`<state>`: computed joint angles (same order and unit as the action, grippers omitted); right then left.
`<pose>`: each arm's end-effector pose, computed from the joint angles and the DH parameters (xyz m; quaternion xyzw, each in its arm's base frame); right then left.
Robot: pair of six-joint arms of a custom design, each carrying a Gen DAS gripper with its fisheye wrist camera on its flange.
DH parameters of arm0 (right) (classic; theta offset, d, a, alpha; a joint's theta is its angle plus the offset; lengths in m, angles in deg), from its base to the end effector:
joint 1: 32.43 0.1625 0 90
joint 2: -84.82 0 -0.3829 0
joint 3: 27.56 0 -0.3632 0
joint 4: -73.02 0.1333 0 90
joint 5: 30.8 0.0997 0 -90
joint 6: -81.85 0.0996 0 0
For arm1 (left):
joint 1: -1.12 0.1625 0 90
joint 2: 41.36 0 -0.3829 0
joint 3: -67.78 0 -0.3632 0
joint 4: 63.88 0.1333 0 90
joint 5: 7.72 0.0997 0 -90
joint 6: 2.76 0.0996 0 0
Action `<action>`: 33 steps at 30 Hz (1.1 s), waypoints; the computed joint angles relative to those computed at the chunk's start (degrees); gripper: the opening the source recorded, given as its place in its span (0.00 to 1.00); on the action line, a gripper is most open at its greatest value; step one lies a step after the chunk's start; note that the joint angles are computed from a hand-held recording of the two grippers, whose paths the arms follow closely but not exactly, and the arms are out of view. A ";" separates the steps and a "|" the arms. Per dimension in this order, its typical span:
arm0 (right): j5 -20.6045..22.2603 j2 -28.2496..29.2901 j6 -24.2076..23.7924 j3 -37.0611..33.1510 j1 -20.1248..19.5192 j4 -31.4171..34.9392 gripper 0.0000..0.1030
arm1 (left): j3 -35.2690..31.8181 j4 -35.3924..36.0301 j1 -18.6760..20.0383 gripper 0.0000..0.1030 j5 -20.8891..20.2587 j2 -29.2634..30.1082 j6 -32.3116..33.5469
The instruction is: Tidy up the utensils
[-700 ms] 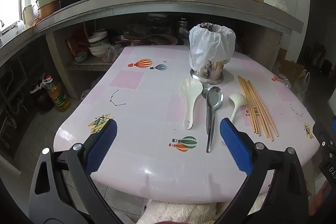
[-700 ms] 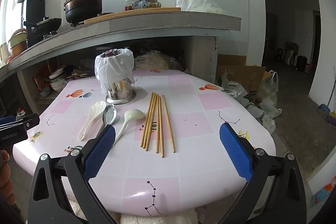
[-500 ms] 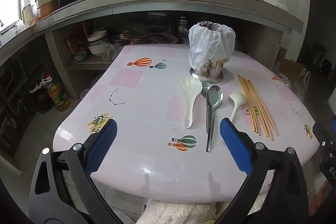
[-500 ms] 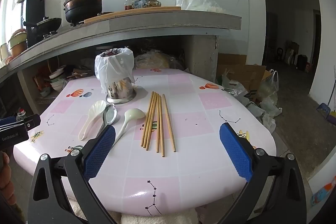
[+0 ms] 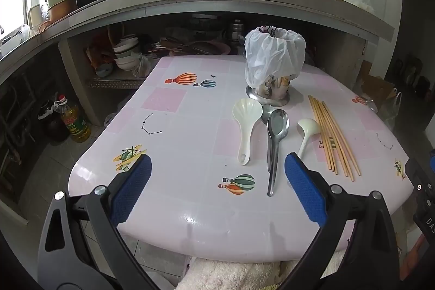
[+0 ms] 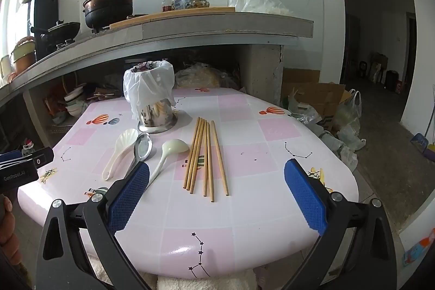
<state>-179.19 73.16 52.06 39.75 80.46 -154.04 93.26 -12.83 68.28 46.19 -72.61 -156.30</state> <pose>0.2961 -0.5767 0.0308 0.0085 -0.7342 0.5460 0.4034 -0.0849 -0.6961 0.2703 0.2596 0.8483 -0.3525 0.2978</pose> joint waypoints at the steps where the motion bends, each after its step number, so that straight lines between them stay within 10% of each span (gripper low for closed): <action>1: -0.01 -0.04 -0.01 0.06 0.01 -0.03 0.94 | 0.09 -0.05 -0.03 0.92 -0.06 -0.04 -0.08; 33: 0.00 0.19 0.19 -0.37 0.02 0.36 0.94 | 0.01 -0.03 0.01 0.92 -0.01 0.00 -0.01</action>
